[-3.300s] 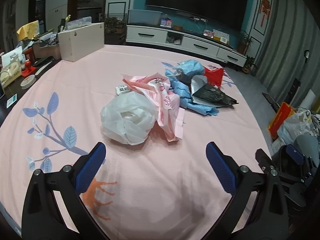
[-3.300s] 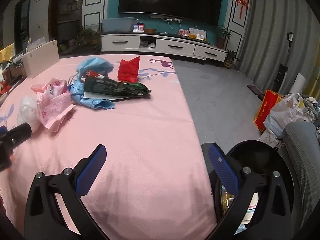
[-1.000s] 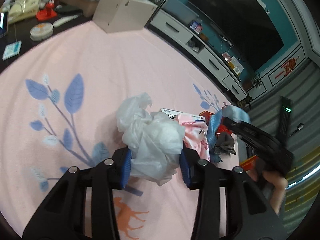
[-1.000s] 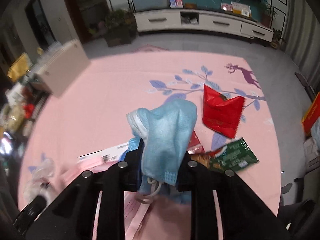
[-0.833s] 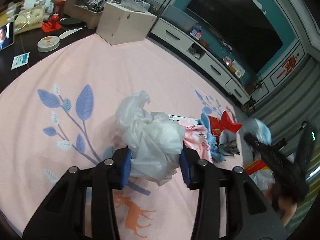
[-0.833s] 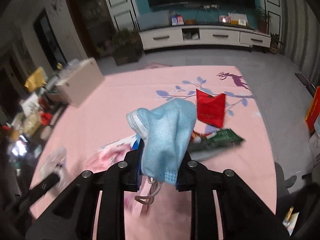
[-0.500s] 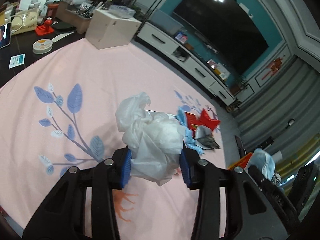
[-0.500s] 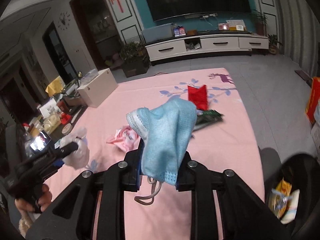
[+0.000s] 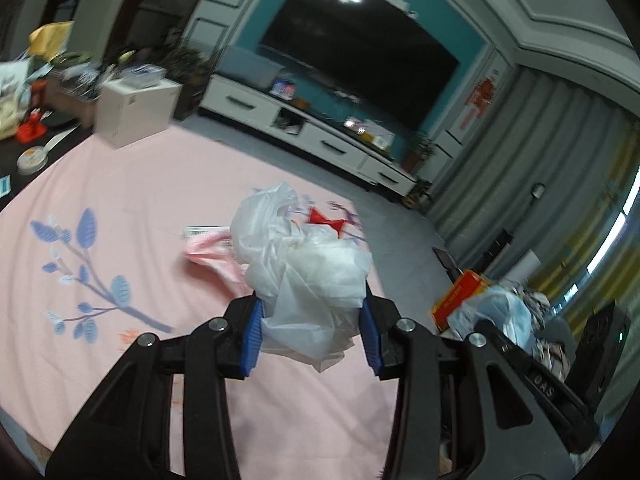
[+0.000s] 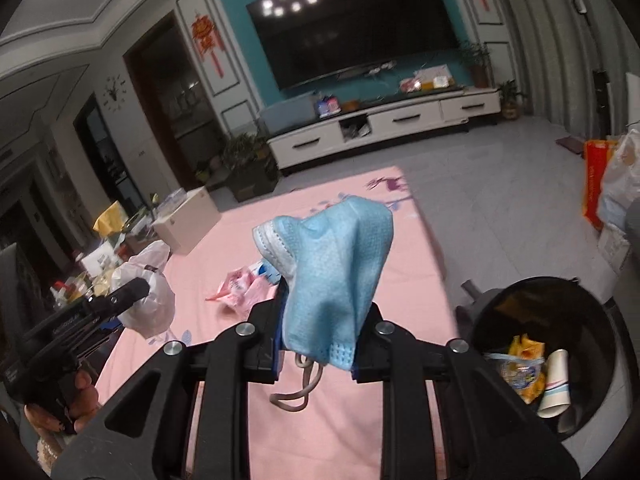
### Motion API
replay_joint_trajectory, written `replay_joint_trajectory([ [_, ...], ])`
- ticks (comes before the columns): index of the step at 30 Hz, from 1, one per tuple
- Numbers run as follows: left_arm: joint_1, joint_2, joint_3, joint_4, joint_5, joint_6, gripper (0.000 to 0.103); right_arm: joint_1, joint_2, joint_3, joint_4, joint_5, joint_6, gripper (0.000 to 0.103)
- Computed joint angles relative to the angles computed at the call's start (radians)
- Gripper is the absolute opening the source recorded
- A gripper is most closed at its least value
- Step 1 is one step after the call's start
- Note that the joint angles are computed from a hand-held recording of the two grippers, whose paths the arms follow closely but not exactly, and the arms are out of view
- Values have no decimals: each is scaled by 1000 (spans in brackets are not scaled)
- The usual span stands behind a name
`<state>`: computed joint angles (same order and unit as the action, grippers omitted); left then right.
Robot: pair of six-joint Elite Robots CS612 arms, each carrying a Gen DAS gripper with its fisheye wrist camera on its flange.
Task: Collect trash
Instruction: 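Carry the white bag and blue mask to the black bin and release both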
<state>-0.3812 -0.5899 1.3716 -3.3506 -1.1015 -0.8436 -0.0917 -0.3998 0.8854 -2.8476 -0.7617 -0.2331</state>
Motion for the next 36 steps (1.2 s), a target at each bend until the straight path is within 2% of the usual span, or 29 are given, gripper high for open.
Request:
replay_joint_trajectory([
  [5, -19, 26, -64, 15, -75, 75, 42, -21, 10, -3, -124, -42, 114, 24],
  [10, -42, 65, -155, 85, -59, 126, 42, -37, 32, -42, -140, -84, 164, 24],
  [17, -58, 152, -331, 197, -141, 147, 42, -64, 70, -103, -125, -126, 230, 25],
  [26, -70, 271, -566, 403, -242, 191, 42, -78, 128, -212, 1, -273, 305, 25],
  [36, -73, 397, -814, 622, -323, 220, 42, -77, 202, -355, 195, -324, 305, 25],
])
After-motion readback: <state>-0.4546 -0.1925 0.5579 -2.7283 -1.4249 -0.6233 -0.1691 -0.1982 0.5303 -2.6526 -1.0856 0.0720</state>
